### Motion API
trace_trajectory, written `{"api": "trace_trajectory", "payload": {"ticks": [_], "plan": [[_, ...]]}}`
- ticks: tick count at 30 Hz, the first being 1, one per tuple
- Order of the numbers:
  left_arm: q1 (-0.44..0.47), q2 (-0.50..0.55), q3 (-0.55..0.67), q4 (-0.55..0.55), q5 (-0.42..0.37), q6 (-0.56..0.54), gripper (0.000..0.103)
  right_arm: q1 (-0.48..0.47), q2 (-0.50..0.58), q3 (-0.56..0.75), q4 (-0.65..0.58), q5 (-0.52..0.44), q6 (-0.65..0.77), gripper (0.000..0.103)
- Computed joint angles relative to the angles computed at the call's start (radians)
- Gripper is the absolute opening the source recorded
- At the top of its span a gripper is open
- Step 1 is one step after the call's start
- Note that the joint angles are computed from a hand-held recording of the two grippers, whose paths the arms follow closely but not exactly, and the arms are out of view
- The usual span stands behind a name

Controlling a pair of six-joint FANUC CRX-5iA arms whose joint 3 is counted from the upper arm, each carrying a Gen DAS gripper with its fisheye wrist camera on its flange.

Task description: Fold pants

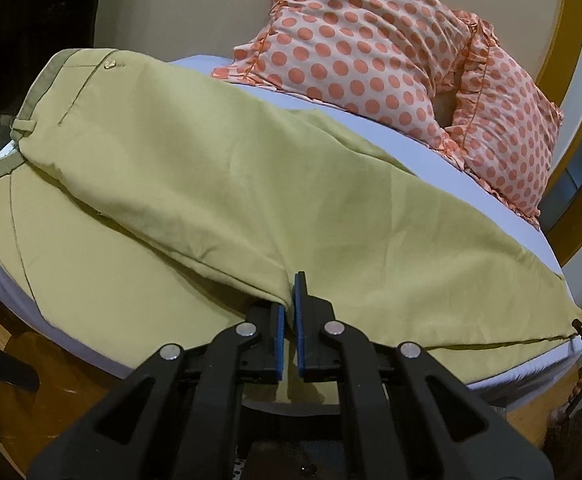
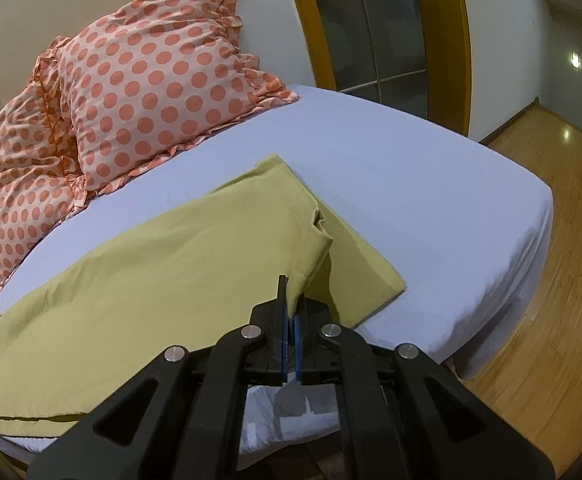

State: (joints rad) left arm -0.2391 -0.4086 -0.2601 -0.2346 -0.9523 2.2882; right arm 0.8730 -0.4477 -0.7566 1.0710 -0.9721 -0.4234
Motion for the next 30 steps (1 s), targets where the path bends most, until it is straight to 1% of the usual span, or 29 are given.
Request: {"api": "trace_trajectory", "payload": {"ticks": [5,9,11,12,13,14,15,16,18,19,20,21,23,24,25,28,30], "plan": [[-0.003,-0.023,-0.026,0.006,0.022,0.017,0.005,0.008,-0.01,-0.009,0.013,-0.019,-0.023,0.002],[-0.037,-0.036,-0.035,-0.046,0.033,0.057,0.005,0.0,0.004,-0.006,-0.021,-0.014,-0.013,0.002],[-0.039,-0.042,-0.042,-0.052,0.043,0.064,0.006,0.002,0.006,-0.009,-0.016,-0.017,-0.029,0.002],[-0.035,-0.05,-0.051,-0.047,0.054,0.063,0.007,0.01,0.005,-0.009,-0.014,-0.032,-0.041,0.008],[-0.035,-0.055,-0.056,-0.046,0.058,0.069,0.01,0.019,-0.001,-0.012,-0.006,-0.051,-0.065,0.023],[-0.035,-0.062,-0.063,-0.046,0.065,0.076,0.011,0.029,-0.007,-0.019,0.005,-0.077,-0.097,0.037],[-0.038,-0.072,-0.072,-0.05,0.077,0.084,0.011,0.034,-0.014,-0.028,0.019,-0.092,-0.125,0.061],[-0.047,-0.077,-0.074,-0.067,0.079,0.097,0.012,0.041,-0.019,-0.038,0.03,-0.115,-0.157,0.064],[-0.06,-0.088,-0.079,-0.096,0.082,0.122,0.017,0.03,-0.033,-0.05,0.017,-0.099,-0.168,0.063],[-0.055,-0.093,-0.082,-0.097,0.082,0.128,0.026,0.016,-0.046,-0.063,0.015,-0.067,-0.18,0.063],[-0.043,-0.099,-0.084,-0.095,0.081,0.138,0.035,0.018,-0.051,-0.074,0.033,-0.068,-0.198,0.063],[-0.016,-0.107,-0.089,-0.083,0.08,0.153,0.037,0.018,-0.053,-0.074,0.031,-0.066,-0.195,0.063],[0.061,-0.136,-0.123,-0.003,0.114,0.119,0.043,0.013,-0.06,-0.083,0.045,-0.046,-0.201,0.063],[0.122,-0.154,-0.153,0.072,0.146,0.073,0.043,0.012,-0.058,-0.083,0.047,-0.045,-0.2,0.063],[0.159,-0.16,-0.169,0.116,0.16,0.042,0.043,0.011,-0.054,-0.082,0.05,-0.043,-0.198,0.063],[0.262,-0.18,-0.219,0.252,0.199,-0.056,0.043,0.001,-0.047,-0.077,0.054,-0.024,-0.193,0.063],[0.314,-0.194,-0.246,0.319,0.217,-0.091,0.042,0.001,-0.043,-0.073,0.052,-0.022,-0.189,0.063]]}}
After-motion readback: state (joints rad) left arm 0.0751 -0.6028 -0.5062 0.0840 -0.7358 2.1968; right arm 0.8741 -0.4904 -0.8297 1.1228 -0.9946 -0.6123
